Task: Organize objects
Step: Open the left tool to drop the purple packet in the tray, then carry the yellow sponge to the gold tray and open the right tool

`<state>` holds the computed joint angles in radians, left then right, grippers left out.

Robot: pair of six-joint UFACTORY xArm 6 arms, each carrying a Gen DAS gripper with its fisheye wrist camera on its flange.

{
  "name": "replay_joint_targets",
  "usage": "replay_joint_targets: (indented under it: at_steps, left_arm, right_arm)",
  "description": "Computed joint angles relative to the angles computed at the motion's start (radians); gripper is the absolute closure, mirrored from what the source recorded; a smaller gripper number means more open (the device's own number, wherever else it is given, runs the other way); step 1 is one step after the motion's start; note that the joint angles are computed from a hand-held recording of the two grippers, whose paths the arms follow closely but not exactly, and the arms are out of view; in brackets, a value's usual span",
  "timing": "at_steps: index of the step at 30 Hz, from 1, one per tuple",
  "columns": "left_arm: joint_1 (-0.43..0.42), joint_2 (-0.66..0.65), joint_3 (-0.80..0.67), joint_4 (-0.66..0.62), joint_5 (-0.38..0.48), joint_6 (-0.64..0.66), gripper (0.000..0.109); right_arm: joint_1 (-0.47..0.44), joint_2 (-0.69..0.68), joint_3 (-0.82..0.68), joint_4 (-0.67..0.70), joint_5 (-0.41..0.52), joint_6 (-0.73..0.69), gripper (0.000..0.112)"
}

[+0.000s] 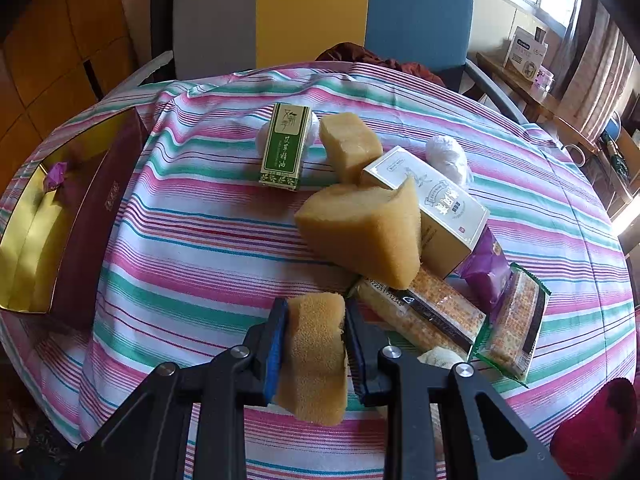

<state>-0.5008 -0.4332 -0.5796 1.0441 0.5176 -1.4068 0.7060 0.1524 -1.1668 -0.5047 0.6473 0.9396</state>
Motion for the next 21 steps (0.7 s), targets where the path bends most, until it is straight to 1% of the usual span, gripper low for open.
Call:
replay_joint_targets:
  at_steps: [7, 10, 15, 21]
  left_arm:
    - [0.013, -0.028, 0.045, -0.017, -0.007, -0.002, 0.026]
    - [0.023, -0.044, 0.060, -0.029, -0.013, 0.006, 0.026]
    - [0.043, -0.065, 0.082, -0.040, -0.025, 0.018, 0.026]
    - [0.072, -0.088, 0.114, -0.071, -0.039, 0.039, 0.026]
  right_arm:
    - [0.010, -0.001, -0.014, 0.001, 0.028, 0.019, 0.085]
    - [0.020, -0.005, -0.024, 0.005, 0.027, 0.026, 0.085]
    - [0.051, 0.012, -0.090, -0.010, 0.021, 0.023, 0.085]
    - [0.101, 0.075, -0.212, 0.043, -0.008, -0.048, 0.085]
